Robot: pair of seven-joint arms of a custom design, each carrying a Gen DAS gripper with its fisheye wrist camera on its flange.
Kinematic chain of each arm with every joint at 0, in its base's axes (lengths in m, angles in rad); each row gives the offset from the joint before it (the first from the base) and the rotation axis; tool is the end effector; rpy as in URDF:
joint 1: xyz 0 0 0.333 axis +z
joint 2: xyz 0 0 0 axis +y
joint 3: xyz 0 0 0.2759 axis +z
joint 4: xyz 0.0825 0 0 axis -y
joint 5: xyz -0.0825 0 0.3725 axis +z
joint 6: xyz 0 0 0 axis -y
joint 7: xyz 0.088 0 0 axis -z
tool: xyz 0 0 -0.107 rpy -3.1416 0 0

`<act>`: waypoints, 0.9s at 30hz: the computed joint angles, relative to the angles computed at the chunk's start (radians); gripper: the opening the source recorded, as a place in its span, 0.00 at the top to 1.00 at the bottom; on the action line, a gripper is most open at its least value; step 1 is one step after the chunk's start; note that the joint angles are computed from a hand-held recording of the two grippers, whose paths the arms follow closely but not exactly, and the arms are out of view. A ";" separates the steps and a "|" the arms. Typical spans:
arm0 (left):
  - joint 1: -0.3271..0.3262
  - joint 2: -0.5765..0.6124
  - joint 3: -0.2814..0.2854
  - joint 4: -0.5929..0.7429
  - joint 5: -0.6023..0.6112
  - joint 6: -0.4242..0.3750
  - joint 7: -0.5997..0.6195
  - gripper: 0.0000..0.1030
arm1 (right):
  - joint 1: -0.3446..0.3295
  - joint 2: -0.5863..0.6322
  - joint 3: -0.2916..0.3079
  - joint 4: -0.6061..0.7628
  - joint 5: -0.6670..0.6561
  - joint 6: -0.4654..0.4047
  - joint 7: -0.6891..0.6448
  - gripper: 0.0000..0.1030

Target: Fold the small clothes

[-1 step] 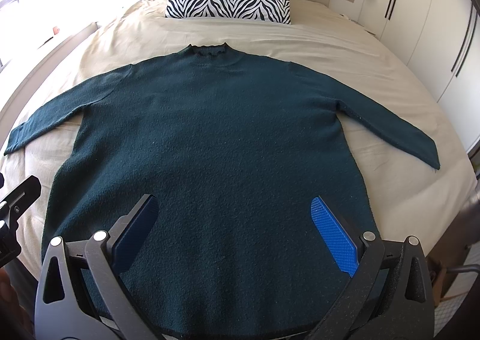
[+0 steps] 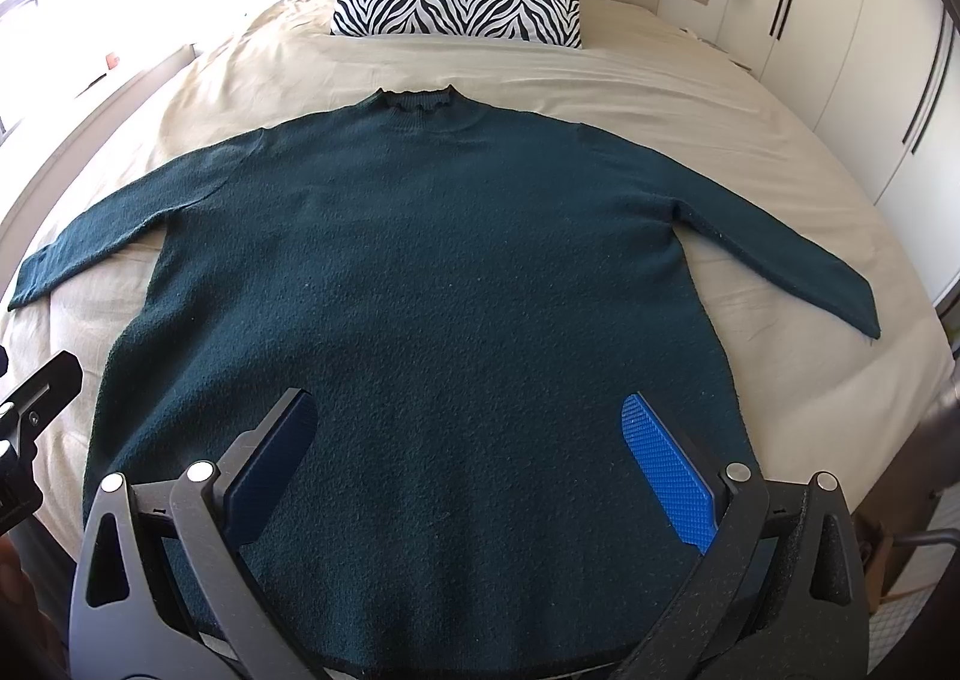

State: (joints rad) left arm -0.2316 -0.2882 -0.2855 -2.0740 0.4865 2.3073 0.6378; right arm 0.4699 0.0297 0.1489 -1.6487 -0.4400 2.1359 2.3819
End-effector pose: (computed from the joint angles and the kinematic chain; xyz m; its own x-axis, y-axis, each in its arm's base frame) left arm 0.4458 -0.2579 0.5698 0.1679 -0.9858 -0.0023 -0.7480 -0.1258 -0.6517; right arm 0.4972 0.3300 0.5954 -0.0437 -0.9990 0.0045 -0.8180 0.0332 -0.5743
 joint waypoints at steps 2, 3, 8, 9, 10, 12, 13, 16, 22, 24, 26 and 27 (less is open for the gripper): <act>-0.001 0.005 -0.003 0.009 -0.002 -0.009 -0.004 0.00 | 0.000 -0.003 0.000 -0.010 0.001 0.006 0.005 0.00; -0.002 0.006 -0.003 0.009 -0.001 -0.009 -0.006 0.00 | -0.001 -0.003 0.000 -0.012 0.001 0.007 0.006 0.00; -0.007 0.007 0.009 0.009 -0.026 0.012 0.000 0.00 | -0.009 -0.010 -0.005 -0.031 0.015 0.029 0.008 0.00; -0.006 0.009 0.006 0.009 -0.022 0.014 -0.003 0.00 | -0.012 -0.011 -0.005 -0.033 0.019 0.034 0.008 0.00; -0.004 0.013 0.001 0.012 -0.012 0.015 -0.008 0.00 | -0.017 -0.014 -0.009 -0.040 0.028 0.049 0.007 0.00; 0.000 0.015 -0.003 0.007 0.013 0.031 -0.008 0.00 | -0.038 -0.050 -0.021 -0.100 0.057 0.126 0.004 0.00; 0.000 0.021 -0.006 0.010 0.022 0.033 -0.007 0.00 | -0.051 -0.067 -0.025 -0.127 0.061 0.163 0.007 0.00; -0.005 0.033 0.013 0.008 -0.012 0.068 0.016 0.00 | -0.107 -0.143 -0.040 -0.234 0.047 0.274 0.041 0.00; -0.008 0.099 0.055 0.039 -0.155 0.131 0.109 0.00 | -0.288 -0.283 -0.111 -0.446 0.108 0.465 0.123 0.00; -0.006 0.123 0.059 0.053 -0.184 0.156 0.132 0.00 | -0.323 -0.313 -0.183 -0.527 0.252 0.555 0.097 0.00; 0.005 0.144 0.049 0.062 -0.144 0.187 0.106 0.00 | -0.335 -0.331 -0.271 -0.611 0.436 0.664 0.065 0.01; 0.012 0.151 0.044 0.057 -0.105 0.230 0.083 0.00 | -0.331 -0.332 -0.313 -0.640 0.522 0.706 0.034 0.02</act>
State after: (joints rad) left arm -0.2199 -0.1371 -0.2420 -2.0168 0.3819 2.5372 0.7209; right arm 0.1389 -0.3019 -0.1639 -2.2886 0.0820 2.8415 2.4156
